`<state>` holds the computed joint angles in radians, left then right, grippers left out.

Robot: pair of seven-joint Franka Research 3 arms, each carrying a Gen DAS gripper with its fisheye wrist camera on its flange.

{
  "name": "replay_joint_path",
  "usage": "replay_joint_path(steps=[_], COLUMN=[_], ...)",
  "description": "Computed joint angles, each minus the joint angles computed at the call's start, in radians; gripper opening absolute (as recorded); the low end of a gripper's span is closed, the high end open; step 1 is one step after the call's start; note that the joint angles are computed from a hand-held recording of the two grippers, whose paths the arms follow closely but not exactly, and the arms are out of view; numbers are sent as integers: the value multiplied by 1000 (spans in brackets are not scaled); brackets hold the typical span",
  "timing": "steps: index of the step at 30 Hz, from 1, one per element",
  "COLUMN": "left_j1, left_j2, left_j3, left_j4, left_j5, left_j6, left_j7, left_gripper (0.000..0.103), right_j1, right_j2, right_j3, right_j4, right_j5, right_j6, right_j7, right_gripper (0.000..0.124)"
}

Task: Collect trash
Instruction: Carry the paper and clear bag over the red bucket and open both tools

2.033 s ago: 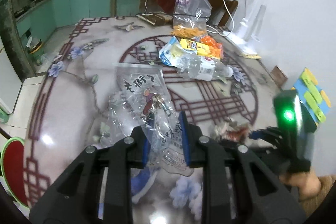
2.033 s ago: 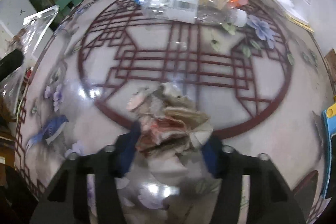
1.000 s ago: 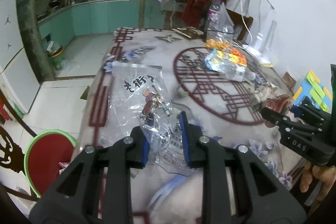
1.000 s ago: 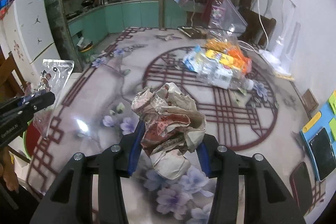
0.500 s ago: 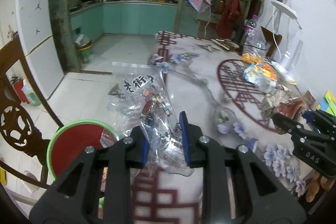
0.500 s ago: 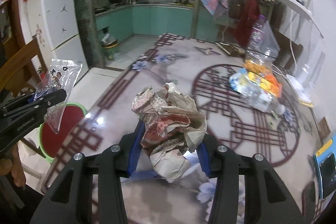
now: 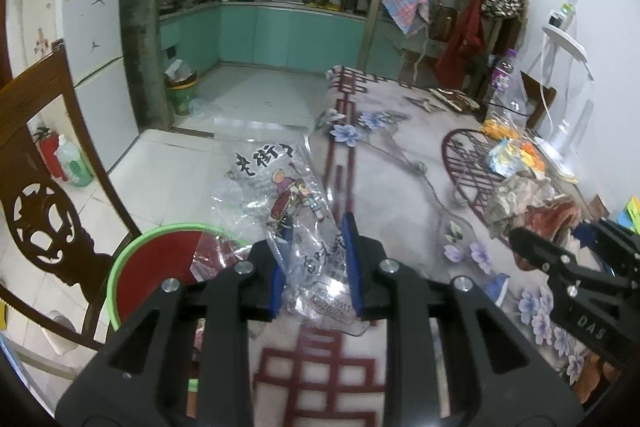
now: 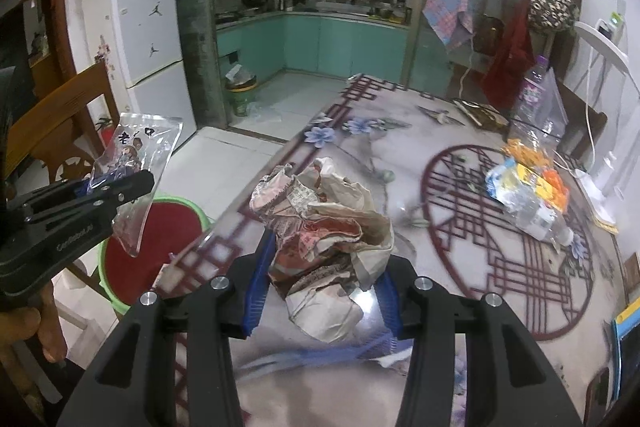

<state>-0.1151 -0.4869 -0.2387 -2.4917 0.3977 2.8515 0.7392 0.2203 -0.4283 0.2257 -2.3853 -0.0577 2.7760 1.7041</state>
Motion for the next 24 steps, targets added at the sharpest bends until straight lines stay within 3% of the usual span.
replay_joint_path(steps=[24], left_j1=[90], left_j2=[-91], left_j3=[57], left_j4=[-98], left_j5=[-63], left_j6=[-89], left_j7=[-137], left_gripper=[24], right_j1=[202], right_j2=[254], right_j3=[-9], right_j4=[194], right_j5=[78], right_j6=[-8], right_j7=[-135], right_gripper=[46])
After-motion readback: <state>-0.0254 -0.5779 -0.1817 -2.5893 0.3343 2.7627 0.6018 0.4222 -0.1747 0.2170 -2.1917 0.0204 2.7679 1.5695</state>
